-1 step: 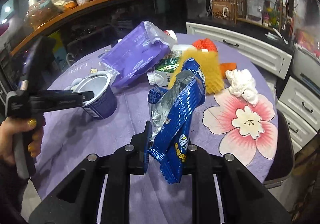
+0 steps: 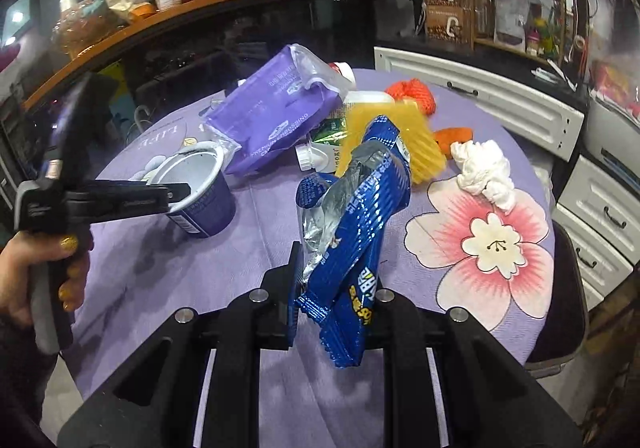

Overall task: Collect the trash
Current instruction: 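Grasp the yogurt cup with the left gripper while the right grasps the blue wrapper, then carry both items to the black bin and open both grippers to drop them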

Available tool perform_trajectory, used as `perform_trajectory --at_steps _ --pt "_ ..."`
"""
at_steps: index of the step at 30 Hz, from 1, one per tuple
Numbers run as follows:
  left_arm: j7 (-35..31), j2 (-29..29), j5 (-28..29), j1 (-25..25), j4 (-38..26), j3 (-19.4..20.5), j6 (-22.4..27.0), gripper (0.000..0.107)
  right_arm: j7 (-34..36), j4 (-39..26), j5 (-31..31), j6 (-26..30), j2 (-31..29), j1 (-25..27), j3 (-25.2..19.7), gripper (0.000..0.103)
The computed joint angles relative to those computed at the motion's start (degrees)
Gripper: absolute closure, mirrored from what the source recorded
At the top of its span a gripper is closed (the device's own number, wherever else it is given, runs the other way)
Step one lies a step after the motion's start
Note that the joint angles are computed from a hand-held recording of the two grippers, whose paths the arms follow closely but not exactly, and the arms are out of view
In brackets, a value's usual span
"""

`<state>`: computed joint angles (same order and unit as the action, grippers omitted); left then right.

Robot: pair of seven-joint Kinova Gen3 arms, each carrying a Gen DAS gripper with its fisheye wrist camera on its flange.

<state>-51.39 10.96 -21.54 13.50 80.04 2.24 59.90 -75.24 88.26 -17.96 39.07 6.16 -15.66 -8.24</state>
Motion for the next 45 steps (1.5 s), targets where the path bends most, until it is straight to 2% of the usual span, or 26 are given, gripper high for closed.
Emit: perform_trajectory --at_steps 1,4,10,13,16,18,23,27,31,33,38,41,42,43,45 --pt "-0.2 -0.3 0.8 -0.3 0.5 0.1 -0.6 0.081 0.8 0.4 -0.6 0.0 -0.3 0.4 0.0 0.084" --pt "1.2 -1.4 -0.2 0.5 2.7 0.3 -2.5 0.091 5.0 2.0 -5.1 -0.5 -1.5 2.0 0.0 0.084" --pt "6.0 -5.7 -3.5 1.9 8.2 1.7 -6.3 0.099 16.5 6.2 -15.9 -1.7 -4.7 4.7 1.4 0.084" --pt "9.1 -7.7 -6.0 2.7 10.1 3.1 -7.2 0.099 23.4 8.3 -22.1 -1.9 -6.4 5.5 3.2 0.084" --pt "11.4 -9.4 -7.3 3.0 11.1 4.8 -8.5 0.099 28.6 9.1 -27.6 0.5 -7.3 6.7 5.7 0.084" --pt "13.5 -9.9 -9.4 3.8 11.2 6.1 -9.0 0.099 30.1 9.4 -28.9 0.5 -7.6 7.4 6.6 0.084" --pt "14.1 -8.5 -11.4 6.1 8.3 8.3 -9.2 0.099 26.6 8.4 -27.2 -1.5 -7.0 10.1 9.0 0.084" --pt "13.5 -4.6 -12.2 9.5 3.0 9.2 -10.4 0.099 22.5 6.3 -23.3 -3.5 -4.5 13.4 10.1 0.084" --pt "10.7 0.4 -10.7 13.0 -2.8 8.0 -11.3 0.099 14.5 1.2 -14.9 -1.9 2.7 16.2 11.7 0.084" --pt "9.1 3.6 -9.8 14.8 -6.3 7.6 -11.4 0.099 13.4 -1.3 -14.3 0.1 6.7 19.1 10.6 0.084" --pt "3.6 11.3 -5.6 17.8 -16.4 6.4 -9.5 0.099 10.0 -7.4 -12.5 3.8 16.7 22.6 8.8 0.082" --pt "1.6 14.9 -4.3 19.5 -21.6 5.6 -6.9 0.099 7.0 -8.2 -9.8 3.0 19.8 23.1 7.7 0.063" --pt "0.5 16.6 -3.6 20.0 -24.2 5.3 -5.7 0.099 6.5 -8.3 -9.0 2.3 20.8 23.3 7.2 0.050" --pt "-0.2 18.4 -3.2 20.8 -26.9 4.9 -4.3 0.099 6.0 -8.0 -8.2 1.5 21.1 23.5 6.8 0.042" --pt "-2.0 21.2 -1.3 21.5 -31.1 4.4 -2.2 0.099 4.6 -6.7 -6.6 -0.2 21.1 24.0 6.1 0.042"
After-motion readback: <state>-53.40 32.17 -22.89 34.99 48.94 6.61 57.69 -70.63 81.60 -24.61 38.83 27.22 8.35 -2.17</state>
